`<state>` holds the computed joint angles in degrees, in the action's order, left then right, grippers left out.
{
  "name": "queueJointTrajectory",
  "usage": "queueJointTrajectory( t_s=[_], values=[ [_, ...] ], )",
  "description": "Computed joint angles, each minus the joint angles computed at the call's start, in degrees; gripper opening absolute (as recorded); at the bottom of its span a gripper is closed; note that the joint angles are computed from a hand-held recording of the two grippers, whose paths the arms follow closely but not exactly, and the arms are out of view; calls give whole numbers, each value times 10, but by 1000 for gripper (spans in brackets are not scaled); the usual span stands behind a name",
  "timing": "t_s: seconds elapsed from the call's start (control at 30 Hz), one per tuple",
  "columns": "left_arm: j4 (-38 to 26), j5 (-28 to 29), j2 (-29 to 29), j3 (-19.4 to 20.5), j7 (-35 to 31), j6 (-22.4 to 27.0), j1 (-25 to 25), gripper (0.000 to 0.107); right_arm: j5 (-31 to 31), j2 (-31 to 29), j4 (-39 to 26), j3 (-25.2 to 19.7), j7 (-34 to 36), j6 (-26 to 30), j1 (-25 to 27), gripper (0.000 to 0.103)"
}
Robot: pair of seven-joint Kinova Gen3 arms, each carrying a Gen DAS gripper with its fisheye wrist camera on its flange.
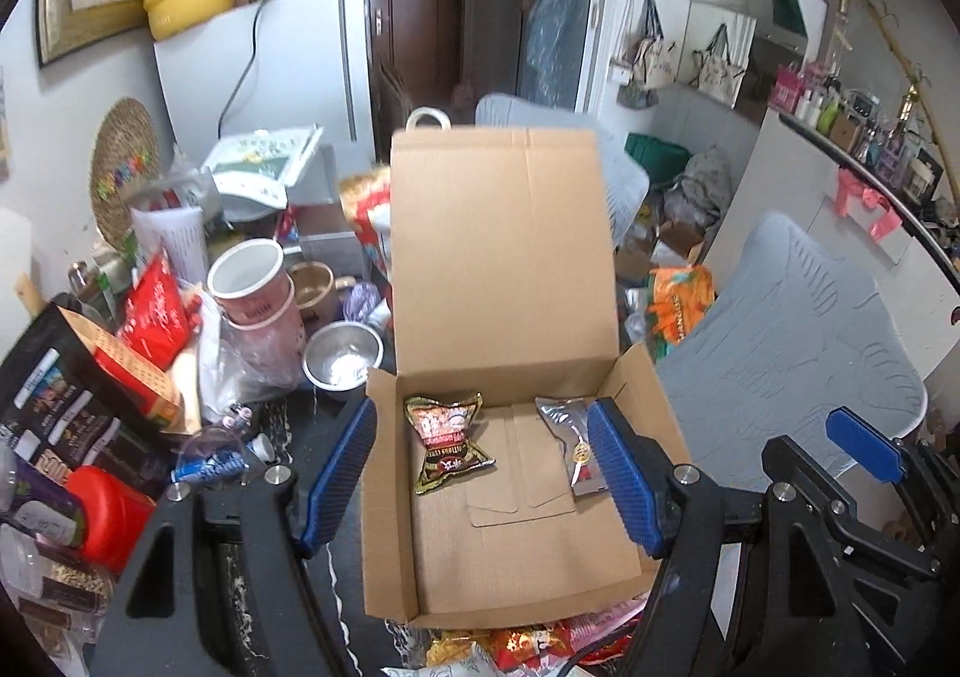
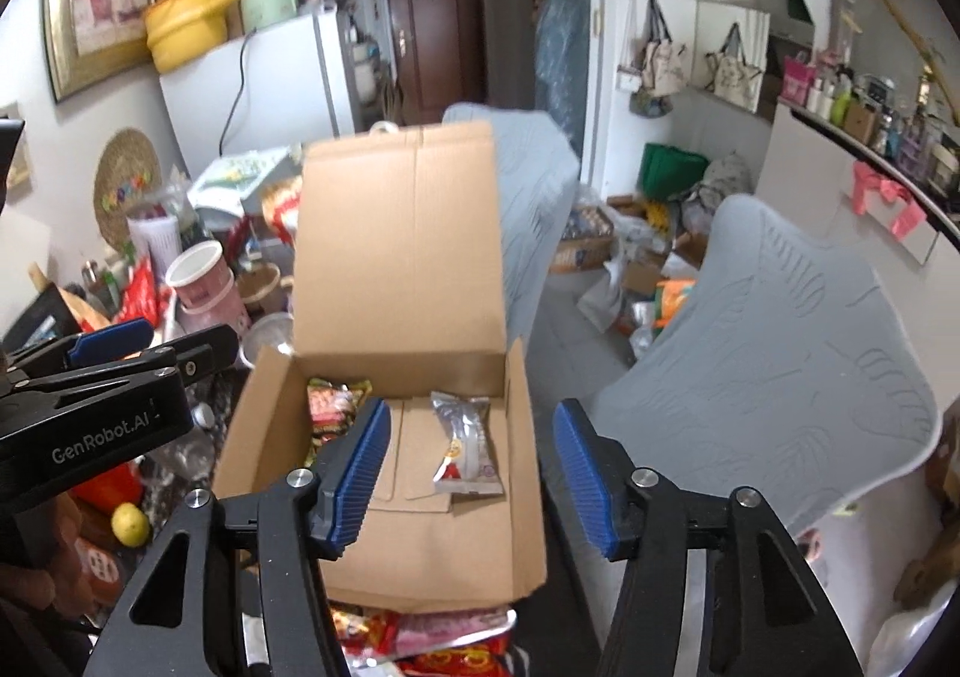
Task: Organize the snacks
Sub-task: 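Withdraw both tools from the box back toward the snack pile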
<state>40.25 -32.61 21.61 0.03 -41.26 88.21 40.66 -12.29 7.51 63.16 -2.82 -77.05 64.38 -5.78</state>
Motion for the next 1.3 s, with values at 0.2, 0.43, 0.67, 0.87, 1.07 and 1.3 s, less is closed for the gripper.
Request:
queueJointTrajectory(
  t_s=[0.2, 0.43, 0.67, 0.87, 1.07, 1.3],
  values=[
    [-8, -46, -19, 0, 4, 21, 42, 72, -10, -41, 19, 6, -3, -2, 6, 57],
    [-8, -92, -37, 7, 12, 56, 86, 72, -25, -94, 54, 16, 7, -3, 5, 61],
    [25, -124, -62, 35, 39, 81, 121, 72, -34, -145, 93, 32, 13, 2, 3, 69],
    [58, -143, -80, 63, 70, 102, 145, 72, -44, -180, 127, 46, 21, 12, -3, 69],
    [92, -150, -97, 90, 104, 114, 162, 72, -52, -211, 162, 61, 30, 22, -10, 69],
    [142, -137, -118, 125, 142, 111, 161, 72, -54, -242, 201, 72, 40, 39, -16, 69]
  ],
)
